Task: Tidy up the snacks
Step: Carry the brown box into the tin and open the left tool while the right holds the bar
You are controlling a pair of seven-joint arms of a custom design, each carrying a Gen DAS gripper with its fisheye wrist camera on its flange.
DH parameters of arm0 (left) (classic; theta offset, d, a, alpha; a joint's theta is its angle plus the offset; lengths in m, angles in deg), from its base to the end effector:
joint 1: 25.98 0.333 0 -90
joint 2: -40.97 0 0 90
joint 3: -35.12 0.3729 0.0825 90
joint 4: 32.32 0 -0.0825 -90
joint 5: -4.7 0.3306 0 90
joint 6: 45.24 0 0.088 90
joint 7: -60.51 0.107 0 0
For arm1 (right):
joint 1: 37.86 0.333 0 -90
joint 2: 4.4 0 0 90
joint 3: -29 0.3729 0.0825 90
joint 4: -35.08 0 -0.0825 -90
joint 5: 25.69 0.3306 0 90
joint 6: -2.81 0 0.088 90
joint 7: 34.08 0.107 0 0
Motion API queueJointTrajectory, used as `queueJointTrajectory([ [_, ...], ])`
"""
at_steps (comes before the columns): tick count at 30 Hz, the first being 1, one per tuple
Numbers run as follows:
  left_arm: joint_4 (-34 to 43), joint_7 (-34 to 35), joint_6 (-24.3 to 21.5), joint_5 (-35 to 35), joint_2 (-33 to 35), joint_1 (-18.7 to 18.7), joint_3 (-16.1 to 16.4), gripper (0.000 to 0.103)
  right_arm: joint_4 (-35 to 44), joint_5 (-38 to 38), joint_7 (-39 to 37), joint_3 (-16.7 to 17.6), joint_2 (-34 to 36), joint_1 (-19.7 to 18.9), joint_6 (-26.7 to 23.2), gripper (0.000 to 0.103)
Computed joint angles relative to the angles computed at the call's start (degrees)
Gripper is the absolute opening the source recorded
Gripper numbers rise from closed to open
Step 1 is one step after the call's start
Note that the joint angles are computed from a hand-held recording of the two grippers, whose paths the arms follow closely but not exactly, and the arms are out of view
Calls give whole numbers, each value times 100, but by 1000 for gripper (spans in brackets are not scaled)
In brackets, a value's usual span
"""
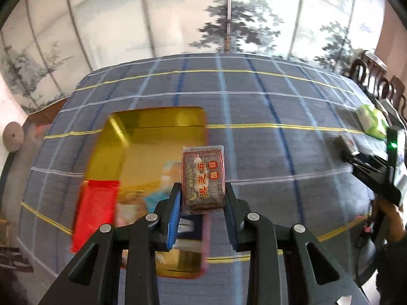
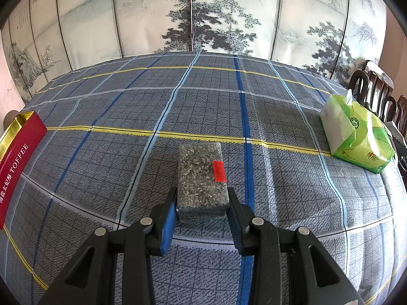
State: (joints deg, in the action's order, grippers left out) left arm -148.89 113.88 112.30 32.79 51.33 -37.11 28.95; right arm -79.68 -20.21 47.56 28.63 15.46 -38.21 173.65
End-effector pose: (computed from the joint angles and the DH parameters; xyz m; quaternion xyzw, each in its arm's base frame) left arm 0.5582 -0.1893 0.5021 -0.6555 0.6957 -0.2023 0.2130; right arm 0.6314 -0.0141 0.4477 -0.6869 0.6567 -0.2227 0.2174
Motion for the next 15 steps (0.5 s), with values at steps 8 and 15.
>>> queueJointTrajectory([
  [8,297,85,-381,74,226,303,205,28,0,6,-5,-5,0,5,0,38],
  [15,675,514,-556,-310,582,486,257,28,12,-13,6,-24,3,19,-8,38],
])
